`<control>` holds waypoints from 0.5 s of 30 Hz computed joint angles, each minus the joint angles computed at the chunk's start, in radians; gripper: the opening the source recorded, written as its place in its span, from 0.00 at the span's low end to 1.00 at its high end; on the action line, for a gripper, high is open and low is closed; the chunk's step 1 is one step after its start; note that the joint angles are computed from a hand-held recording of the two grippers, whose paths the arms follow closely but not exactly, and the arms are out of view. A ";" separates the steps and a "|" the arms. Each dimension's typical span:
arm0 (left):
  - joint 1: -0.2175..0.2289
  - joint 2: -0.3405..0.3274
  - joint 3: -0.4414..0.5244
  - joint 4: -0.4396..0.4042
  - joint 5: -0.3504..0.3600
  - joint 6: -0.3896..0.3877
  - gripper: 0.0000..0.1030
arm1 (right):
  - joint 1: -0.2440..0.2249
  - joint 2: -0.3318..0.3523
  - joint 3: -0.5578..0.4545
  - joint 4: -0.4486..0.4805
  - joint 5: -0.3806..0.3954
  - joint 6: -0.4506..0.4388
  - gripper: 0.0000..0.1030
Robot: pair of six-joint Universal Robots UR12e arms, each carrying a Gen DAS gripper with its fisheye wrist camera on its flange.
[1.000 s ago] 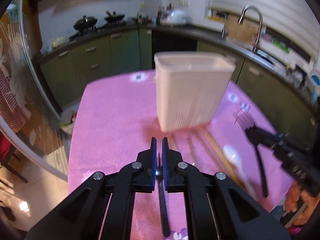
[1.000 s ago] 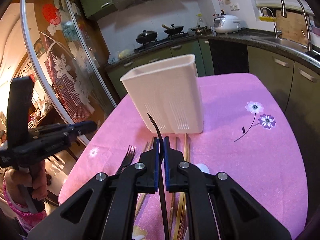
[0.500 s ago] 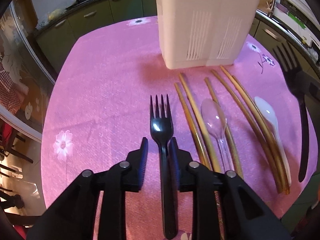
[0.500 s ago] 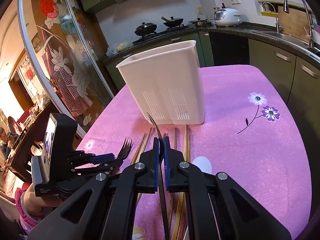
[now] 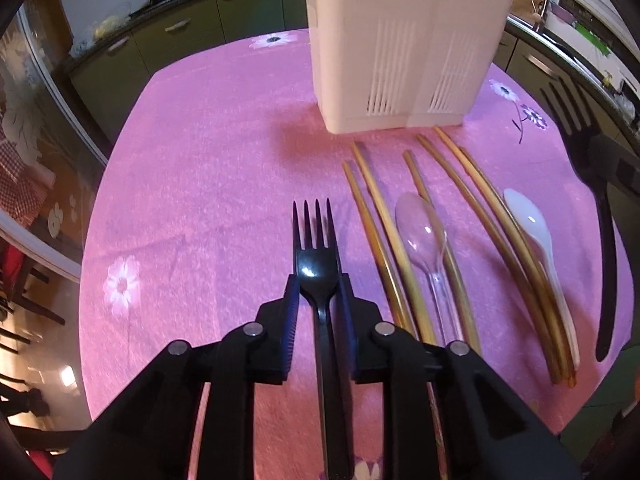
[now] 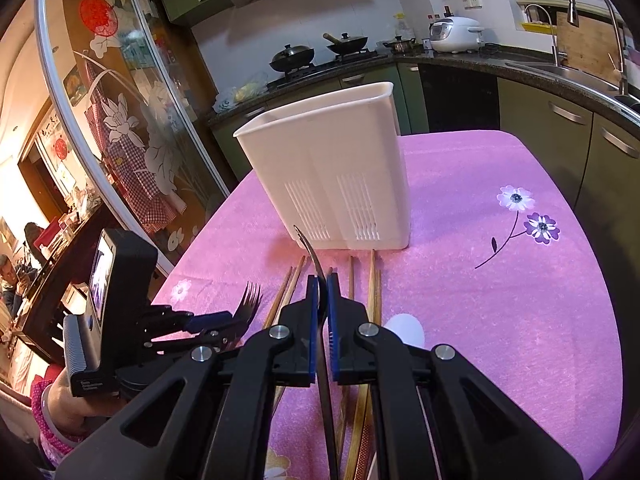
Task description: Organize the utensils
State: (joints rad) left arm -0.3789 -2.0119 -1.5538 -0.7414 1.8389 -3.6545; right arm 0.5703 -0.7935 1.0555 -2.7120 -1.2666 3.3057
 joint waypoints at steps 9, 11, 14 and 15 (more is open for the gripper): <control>0.002 0.026 -0.049 0.100 -0.015 0.008 0.07 | -0.001 -0.001 -0.001 -0.004 -0.001 0.003 0.05; 0.003 0.037 -0.057 0.123 -0.008 0.016 0.07 | -0.001 0.000 -0.003 -0.005 -0.001 0.004 0.05; 0.006 0.046 -0.058 0.135 -0.009 0.024 0.07 | -0.001 0.000 -0.004 -0.005 0.000 0.004 0.05; 0.008 0.048 -0.059 0.141 -0.014 0.025 0.07 | 0.000 0.000 -0.004 -0.006 0.001 0.004 0.05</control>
State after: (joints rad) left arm -0.3708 -1.9642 -1.6129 -0.6003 1.8250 -3.6297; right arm 0.5698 -0.7935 1.0517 -2.7176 -1.2656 3.3093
